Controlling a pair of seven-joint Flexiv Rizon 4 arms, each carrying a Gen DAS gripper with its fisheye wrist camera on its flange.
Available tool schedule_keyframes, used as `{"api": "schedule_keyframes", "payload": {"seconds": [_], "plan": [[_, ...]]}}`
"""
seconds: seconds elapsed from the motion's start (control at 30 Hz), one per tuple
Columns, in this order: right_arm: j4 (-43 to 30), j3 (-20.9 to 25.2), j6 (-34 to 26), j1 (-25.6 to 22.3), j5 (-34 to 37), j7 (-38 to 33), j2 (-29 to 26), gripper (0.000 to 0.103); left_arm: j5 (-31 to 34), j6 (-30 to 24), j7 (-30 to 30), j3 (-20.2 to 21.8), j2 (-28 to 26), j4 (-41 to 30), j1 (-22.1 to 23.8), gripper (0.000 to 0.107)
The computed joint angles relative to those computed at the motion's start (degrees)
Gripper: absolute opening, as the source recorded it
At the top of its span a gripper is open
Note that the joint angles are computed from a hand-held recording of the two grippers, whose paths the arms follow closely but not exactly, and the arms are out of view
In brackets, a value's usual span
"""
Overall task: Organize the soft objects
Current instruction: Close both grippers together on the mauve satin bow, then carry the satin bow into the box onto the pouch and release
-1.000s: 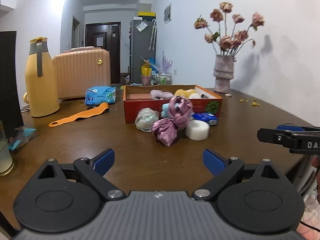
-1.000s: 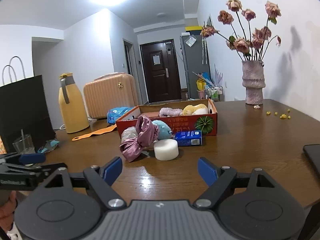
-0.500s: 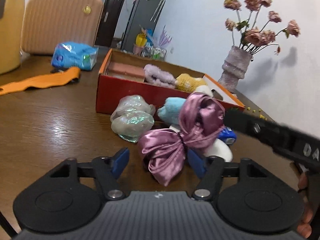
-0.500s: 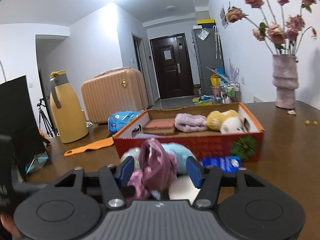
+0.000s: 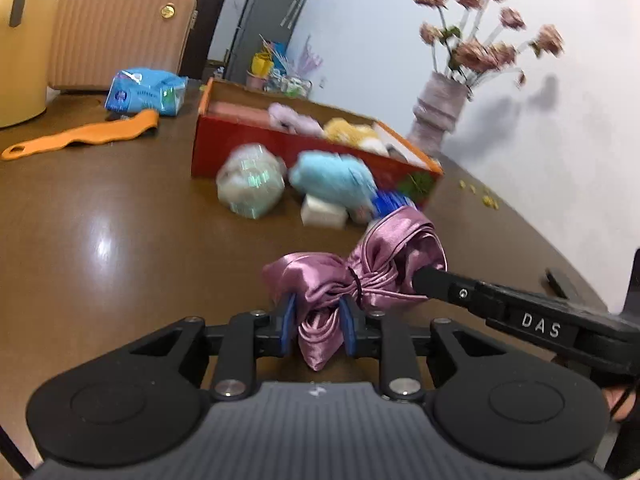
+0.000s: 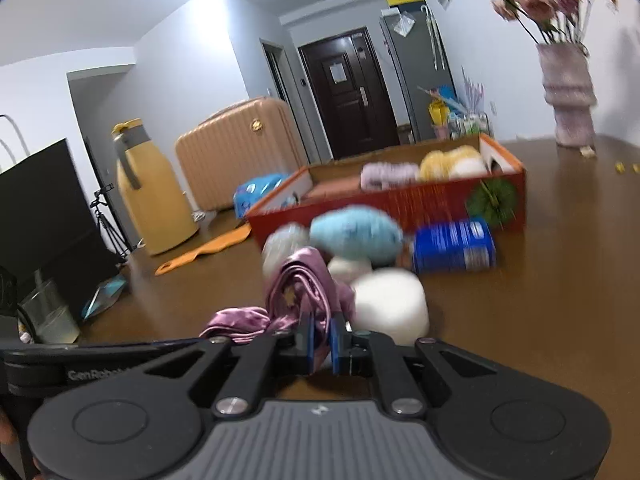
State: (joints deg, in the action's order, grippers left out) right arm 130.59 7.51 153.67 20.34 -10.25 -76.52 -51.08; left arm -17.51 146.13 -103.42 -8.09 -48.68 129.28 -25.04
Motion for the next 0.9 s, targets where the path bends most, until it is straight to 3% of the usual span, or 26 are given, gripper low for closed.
{"api": "schedule_keyframes", "payload": {"seconds": [0.17,0.27,0.33,0.4,0.57,0.63,0.67,0.73,0.9], "plan": [[6.76,0.7,5.74,-0.29,1.05,-2.52,0.36,0.012,-5.54,4.89,0.49,0.69,1.31,4.7,-5.5,0.026],[9.06,1.3,11.36,-0.98,0.89,-3.86,0.14,0.019,-8.92,7.41,1.62,0.95,1.44,5.33,-7.81,0.048],[9.12,1.64,14.48,-0.95,1.45,-4.2,-0.18,0.023,-9.6,8.25,2.17,0.71,1.15,4.84,-7.97,0.049],[8.01,1.59,15.18,-0.82,1.47,-3.43,-0.38,0.033,-8.17,8.64,1.36,0.16,0.37,3.74,-6.47,0.051],[2.42,0.98,8.56,-1.45,-1.6,2.03,-0.54,0.037,-8.69,4.27,1.31,-0.61,-0.43,1.16,-4.35,0.051],[0.4,0.69,5.37,-1.19,-2.91,3.48,-1.21,0.031,-6.8,2.96,0.17,-0.99,-0.74,1.07,-2.92,0.045],[-0.4,0.42,2.86,-0.38,-2.12,3.97,-1.27,0.02,-5.57,3.02,-0.55,-1.02,-0.98,1.15,-2.33,0.041],[-1.33,0.0,-1.03,1.23,0.07,4.33,-1.53,0.016,-3.77,3.86,-1.53,-0.79,-1.29,1.46,-1.78,0.036],[-0.41,0.72,0.01,0.16,-1.06,4.82,-2.26,0.016,-2.11,4.62,-3.7,-0.95,-2.08,1.61,-0.7,0.037]]}}
